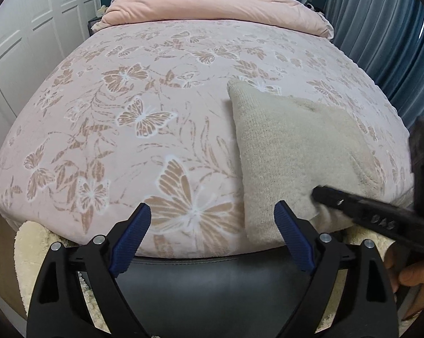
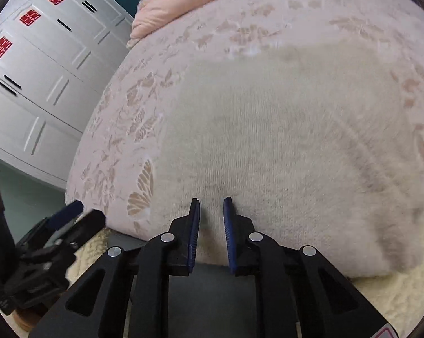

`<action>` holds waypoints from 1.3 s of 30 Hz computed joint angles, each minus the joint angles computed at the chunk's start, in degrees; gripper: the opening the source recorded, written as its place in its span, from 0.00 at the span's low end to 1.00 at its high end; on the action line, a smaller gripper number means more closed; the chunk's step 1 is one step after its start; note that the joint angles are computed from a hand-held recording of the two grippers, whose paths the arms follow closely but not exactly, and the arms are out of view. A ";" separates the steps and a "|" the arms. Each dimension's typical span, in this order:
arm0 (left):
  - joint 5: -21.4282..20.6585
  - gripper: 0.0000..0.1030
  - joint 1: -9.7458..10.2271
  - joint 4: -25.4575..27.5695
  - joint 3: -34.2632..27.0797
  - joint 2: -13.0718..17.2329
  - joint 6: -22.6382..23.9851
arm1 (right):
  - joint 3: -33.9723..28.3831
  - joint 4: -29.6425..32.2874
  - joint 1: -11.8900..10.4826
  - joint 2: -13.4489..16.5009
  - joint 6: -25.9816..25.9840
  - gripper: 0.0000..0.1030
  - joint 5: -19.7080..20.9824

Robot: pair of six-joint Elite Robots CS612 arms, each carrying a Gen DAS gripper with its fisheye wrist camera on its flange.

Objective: Fold small clothes

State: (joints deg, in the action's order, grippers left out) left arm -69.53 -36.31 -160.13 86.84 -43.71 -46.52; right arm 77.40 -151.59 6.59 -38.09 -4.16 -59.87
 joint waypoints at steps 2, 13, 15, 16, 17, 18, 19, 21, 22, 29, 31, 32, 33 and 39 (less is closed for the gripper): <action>-0.94 0.84 0.08 -0.20 -0.51 0.38 -0.05 | 0.58 -2.74 -0.01 -0.64 -0.49 0.16 -2.88; -2.26 0.86 -0.72 -0.13 -4.28 1.92 5.40 | -2.86 -6.64 -2.29 1.40 4.64 0.49 -11.13; -3.15 0.86 -0.67 0.65 -5.34 2.39 5.76 | -6.54 -3.85 -2.99 3.41 7.48 0.50 -13.47; -3.07 0.86 -0.76 0.84 -5.78 2.58 6.36 | -8.35 -1.86 -3.25 4.40 8.45 0.50 -14.42; -2.69 0.86 -0.94 1.01 -6.18 2.75 7.11 | -10.13 0.03 -3.53 5.38 9.16 0.50 -14.52; -2.30 0.86 -1.13 1.22 -6.56 2.93 7.89 | -11.60 1.38 -3.56 6.25 9.16 0.49 -14.24; -2.05 0.86 -1.26 1.72 -6.99 3.10 8.65 | -13.01 2.88 -3.64 7.08 8.37 0.43 -13.32; -1.84 0.86 -1.43 2.64 -7.65 3.36 9.55 | -15.63 6.41 -3.59 8.41 5.67 0.12 -11.10; -1.74 0.86 -1.48 3.06 -7.86 3.42 9.79 | -15.98 6.24 -3.30 8.43 5.17 0.11 -11.16; -2.85 0.86 -1.31 6.25 -10.18 4.61 10.17 | -17.83 7.11 -3.24 10.20 5.19 0.13 -12.35; -3.90 0.86 -1.22 6.99 -10.97 5.03 10.64 | -16.85 6.64 -3.66 10.02 5.53 0.15 -11.66; -3.73 0.86 -1.25 7.29 -11.22 5.19 10.94 | -15.28 4.38 -4.10 9.16 7.08 0.16 -9.67; -3.46 0.86 -1.28 7.63 -11.41 5.32 11.04 | -13.60 2.13 -4.43 8.02 8.74 0.20 -8.52; -5.19 0.86 -0.84 9.41 -12.16 5.96 8.79 | -3.26 -5.21 -5.05 2.44 6.16 0.20 -3.49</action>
